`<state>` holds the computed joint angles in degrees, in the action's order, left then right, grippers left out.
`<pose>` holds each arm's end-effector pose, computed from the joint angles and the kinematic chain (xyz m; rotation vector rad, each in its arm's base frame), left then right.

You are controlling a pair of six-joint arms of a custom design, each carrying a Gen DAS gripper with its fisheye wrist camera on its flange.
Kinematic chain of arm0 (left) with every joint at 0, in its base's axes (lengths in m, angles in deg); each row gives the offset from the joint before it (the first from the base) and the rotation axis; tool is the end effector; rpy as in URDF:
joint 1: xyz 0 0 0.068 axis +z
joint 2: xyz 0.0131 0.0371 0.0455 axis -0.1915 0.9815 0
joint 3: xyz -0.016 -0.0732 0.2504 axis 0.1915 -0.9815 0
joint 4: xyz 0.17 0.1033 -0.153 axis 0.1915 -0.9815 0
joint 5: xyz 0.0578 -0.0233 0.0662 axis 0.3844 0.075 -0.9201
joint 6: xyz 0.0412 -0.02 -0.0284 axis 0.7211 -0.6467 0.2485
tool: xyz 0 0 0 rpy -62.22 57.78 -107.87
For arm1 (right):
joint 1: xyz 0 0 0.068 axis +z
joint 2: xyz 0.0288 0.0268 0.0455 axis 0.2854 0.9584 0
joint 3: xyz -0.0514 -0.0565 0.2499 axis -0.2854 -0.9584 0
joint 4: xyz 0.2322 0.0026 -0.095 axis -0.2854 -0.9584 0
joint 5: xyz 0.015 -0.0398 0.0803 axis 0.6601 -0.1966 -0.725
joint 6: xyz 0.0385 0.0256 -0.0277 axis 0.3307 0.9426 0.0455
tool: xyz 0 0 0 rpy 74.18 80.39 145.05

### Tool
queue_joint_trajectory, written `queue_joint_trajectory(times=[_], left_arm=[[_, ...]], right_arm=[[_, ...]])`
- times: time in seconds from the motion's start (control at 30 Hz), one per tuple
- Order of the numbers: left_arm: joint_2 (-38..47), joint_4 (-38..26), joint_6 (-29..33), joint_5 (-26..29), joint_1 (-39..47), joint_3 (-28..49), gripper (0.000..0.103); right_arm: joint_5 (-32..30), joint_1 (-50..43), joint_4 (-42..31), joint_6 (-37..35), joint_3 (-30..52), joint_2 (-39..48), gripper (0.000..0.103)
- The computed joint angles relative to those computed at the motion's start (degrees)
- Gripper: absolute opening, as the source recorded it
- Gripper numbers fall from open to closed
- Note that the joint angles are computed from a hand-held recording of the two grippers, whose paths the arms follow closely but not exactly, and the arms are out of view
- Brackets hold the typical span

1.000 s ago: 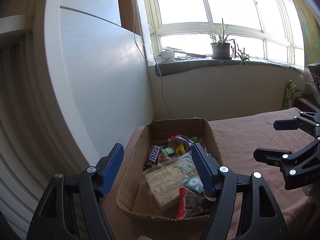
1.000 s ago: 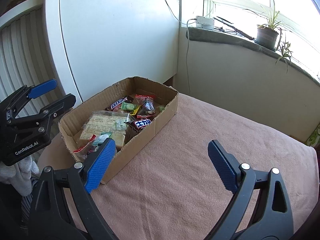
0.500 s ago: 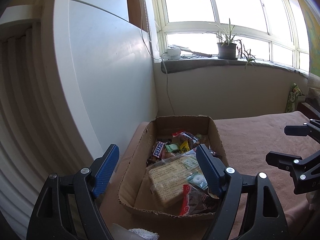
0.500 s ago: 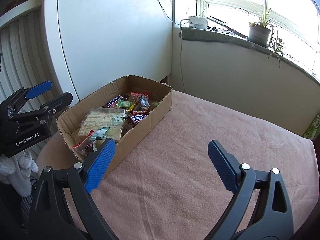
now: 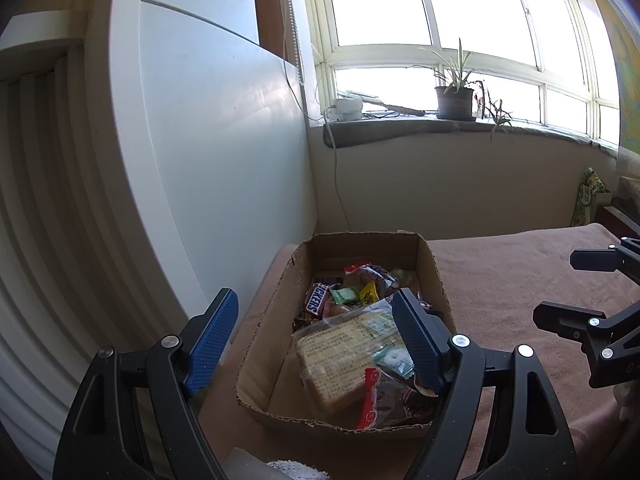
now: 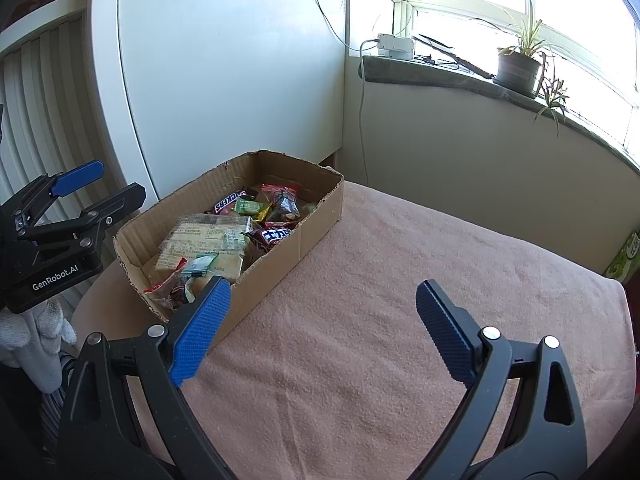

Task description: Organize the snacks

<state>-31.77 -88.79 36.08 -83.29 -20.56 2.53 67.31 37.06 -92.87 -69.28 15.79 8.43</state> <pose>0.1925 -0.0128 0.2353 -0.3628 2.0137 0.3778 0.3108 0.1283 0.2278 -0.8858 2.1117 0.4145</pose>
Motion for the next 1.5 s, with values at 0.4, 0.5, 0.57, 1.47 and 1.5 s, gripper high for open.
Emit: queue_joint_trajectory(times=[0.4, 0.5, 0.57, 1.47, 1.5], left_arm=[[-0.05, -0.35, -0.17, 0.11, 0.2, -0.02, 0.079], [-0.06, -0.27, -0.06, 0.19, 0.3, -0.02, 0.079], [-0.16, -0.14, -0.06, 0.11, 0.28, -0.1, 0.08], [-0.31, -0.46, -0.77, -0.65, -0.55, -0.27, 0.079], [-0.28, -0.46, -0.75, -0.58, -0.44, -0.25, 0.079]], right_arm=[[0.09, -0.05, 0.3, -0.08, -0.4, 0.31, 0.096], [0.17, -0.05, 0.34, 0.05, -0.51, 0.26, 0.096], [0.18, -0.06, 0.3, 0.23, -0.59, 0.28, 0.096], [-0.15, -0.3, 0.09, 0.22, -0.82, 0.25, 0.096], [-0.05, -0.25, 0.08, 0.3, -0.8, 0.24, 0.096]])
